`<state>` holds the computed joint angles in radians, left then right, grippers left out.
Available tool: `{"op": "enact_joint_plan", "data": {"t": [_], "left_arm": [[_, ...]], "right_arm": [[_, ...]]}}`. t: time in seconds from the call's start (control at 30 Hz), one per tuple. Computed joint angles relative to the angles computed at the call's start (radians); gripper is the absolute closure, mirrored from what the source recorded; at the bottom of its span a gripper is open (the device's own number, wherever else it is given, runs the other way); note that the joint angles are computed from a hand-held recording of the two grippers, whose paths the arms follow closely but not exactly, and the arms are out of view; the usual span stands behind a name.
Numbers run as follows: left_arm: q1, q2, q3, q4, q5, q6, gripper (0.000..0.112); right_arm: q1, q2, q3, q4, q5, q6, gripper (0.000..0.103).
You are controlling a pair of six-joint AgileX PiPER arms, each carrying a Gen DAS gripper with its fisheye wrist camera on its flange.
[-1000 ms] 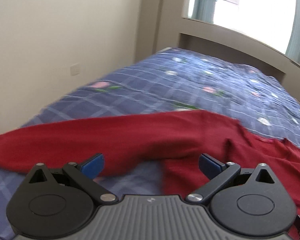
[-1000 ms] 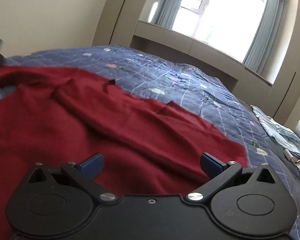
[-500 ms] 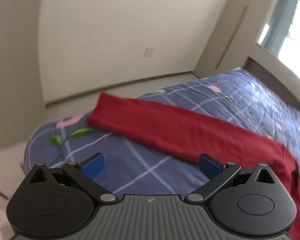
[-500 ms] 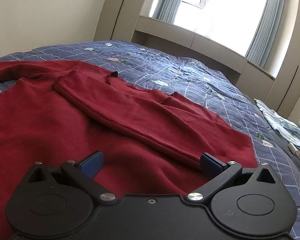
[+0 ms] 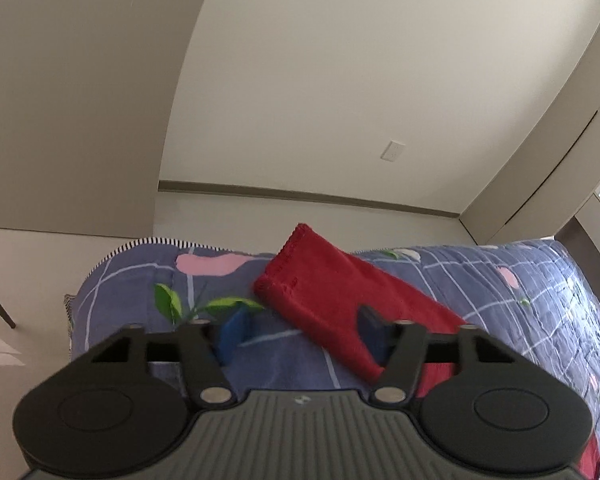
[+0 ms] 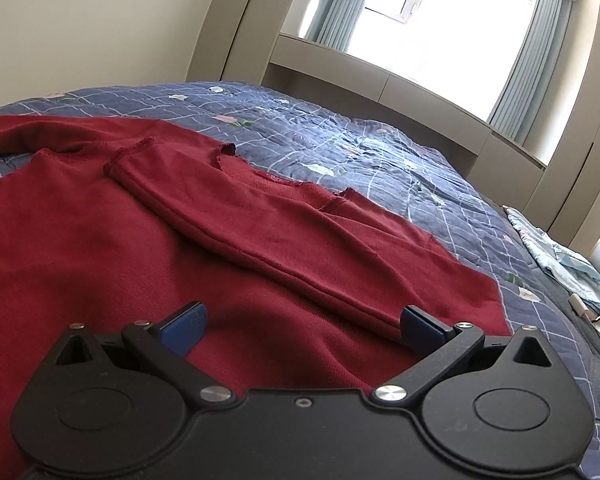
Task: Fold small clothes
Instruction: 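Close the left gripper on the cuff of the other red sleeve, then lay the sleeve across the sweater body and open the left gripper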
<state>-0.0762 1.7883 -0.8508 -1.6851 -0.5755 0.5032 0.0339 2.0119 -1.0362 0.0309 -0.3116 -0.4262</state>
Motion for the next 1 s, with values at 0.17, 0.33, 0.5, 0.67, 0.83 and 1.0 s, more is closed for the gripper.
{"op": "enact_joint_plan", "data": {"t": [0.17,0.33,0.5,0.67,0.83,1.0], "left_arm": [[0.009,0.006,0.017,0.091,-0.014,-0.160,0.102],[-0.007,0.014,0.007,0.182,-0.068,-0.223,0.110],[-0.025,0.009,-0.084,0.197,-0.122,-0.103,0.110],[-0.080,0.019,-0.272,0.237,-0.157,0.108,0.110],[-0.169,0.085,-0.505,0.284,-0.145,0.275,0.110],[-0.247,0.183,-0.744,0.340,-0.017,0.410,0.110]], "right_arm": [[0.001,0.001,0.001,0.003,-0.002,-0.003,0.001],[0.000,0.000,0.000,-0.002,0.000,0.002,0.001],[0.001,-0.001,0.003,-0.003,-0.002,0.008,0.001],[-0.007,0.001,-0.002,-0.047,0.004,0.058,0.001],[-0.017,0.000,-0.003,-0.110,0.007,0.130,0.001],[-0.026,-0.010,0.016,-0.129,-0.027,0.173,0.001]]}}
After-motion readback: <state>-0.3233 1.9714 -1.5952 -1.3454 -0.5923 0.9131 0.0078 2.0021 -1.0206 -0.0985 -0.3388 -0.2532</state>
